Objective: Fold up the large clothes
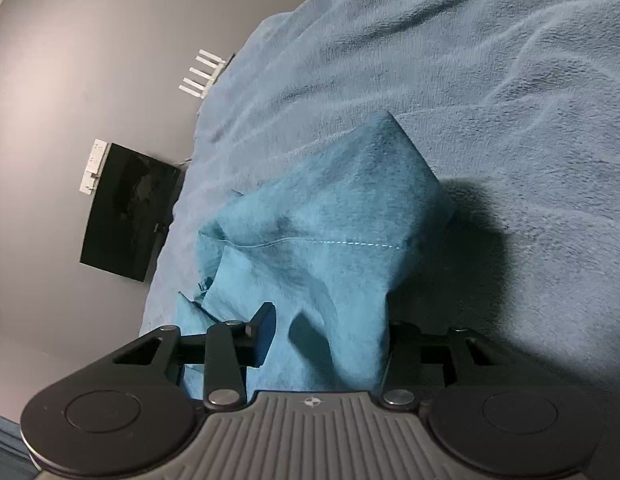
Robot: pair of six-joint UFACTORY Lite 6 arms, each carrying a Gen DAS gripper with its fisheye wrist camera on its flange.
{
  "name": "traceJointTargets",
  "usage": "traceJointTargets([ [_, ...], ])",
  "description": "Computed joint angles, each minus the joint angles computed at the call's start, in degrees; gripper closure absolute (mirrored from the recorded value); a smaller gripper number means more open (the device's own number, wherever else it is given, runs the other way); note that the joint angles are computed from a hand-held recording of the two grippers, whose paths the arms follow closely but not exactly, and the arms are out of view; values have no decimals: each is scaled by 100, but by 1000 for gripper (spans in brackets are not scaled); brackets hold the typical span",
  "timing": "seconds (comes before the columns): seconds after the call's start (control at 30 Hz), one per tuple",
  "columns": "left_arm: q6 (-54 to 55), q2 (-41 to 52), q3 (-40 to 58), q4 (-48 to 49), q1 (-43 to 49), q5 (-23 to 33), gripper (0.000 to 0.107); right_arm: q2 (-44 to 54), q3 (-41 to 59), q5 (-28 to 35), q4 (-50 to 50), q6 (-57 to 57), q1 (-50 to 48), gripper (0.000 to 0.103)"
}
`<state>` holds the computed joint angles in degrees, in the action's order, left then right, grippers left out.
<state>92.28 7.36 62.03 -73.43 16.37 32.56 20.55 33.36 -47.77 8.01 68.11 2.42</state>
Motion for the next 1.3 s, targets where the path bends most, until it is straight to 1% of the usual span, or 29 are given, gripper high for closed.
traceJointTargets([
  [0.07,-7,154,41,70,-340,-461,14,82,48,-44,8,-109,-4,60],
  [0.1,-288,289,96,374,-580,-797,14,105,18,-102,38,-164,15,67],
  [0.13,-736,418,113,897,-782,-1079,14,144,90,-61,112,-318,42,78],
  [0.17,-943,559,124,1179,-923,-1283,14,38,-54,-114,294,-516,162,81],
  [0.2,-918,635,76,1222,-1004,-1443,14,-22,-89,-175,353,-726,218,87],
  [0.23,-725,736,58,1049,-1034,-1535,13,-81,-97,-241,460,-1010,324,89],
  [0.3,-384,938,80,694,-1006,-1587,11,-235,-171,-423,647,-1676,548,92],
  [0.43,-113,1192,174,463,-1017,-1720,10,-671,-220,-728,1018,-3297,1321,93],
  [0.5,-262,1168,209,637,-1013,-1676,10,-886,-182,-803,1214,-4290,1832,93],
  [0.57,-556,1078,341,1029,-799,-1244,13,-1007,-52,-866,1409,-5401,2415,93],
  [0.6,-642,989,455,1179,-569,-853,13,-1049,5,-859,1478,-5775,2623,94],
  [0.7,-345,731,859,977,359,314,13,-1027,270,-797,1729,-6907,3280,94],
  [0.77,-471,771,1410,952,1074,1023,13,-887,528,-687,1955,-7506,3676,94],
  [0.8,-776,937,1860,1036,1446,1419,13,-765,714,-617,2105,-7813,3877,94],
  [0.87,-1338,1417,2770,1025,2132,2253,13,-624,970,-459,2273,-8062,4148,94],
  [0.97,-2592,2463,4343,826,3089,3637,13,-224,1658,-109,2745,-8725,4558,95],
  [1.0,-3029,2860,4861,725,3338,4109,13,-13,1943,-9,2883,-8962,4657,95],
  [1.03,-3450,3198,5258,627,3589,4622,10,152,2158,65,3024,-9170,4762,95],
  [1.1,-4224,4026,6362,545,3779,5426,9,568,2675,275,3268,-9631,4938,95],
  [1.13,-4437,4397,6868,565,3811,5747,9,818,2969,378,3420,-9902,5049,95],
  [1.17,-4588,4653,7284,609,3780,5923,9,1036,3235,479,3567,-10161,5143,95],
  [1.2,-4581,4781,7464,686,3755,6000,9,1261,3477,556,3651,-10348,5204,95],
  [1.3,-4403,4864,7458,836,3753,6057,9,1999,4451,966,3998,-11086,5313,95],
])
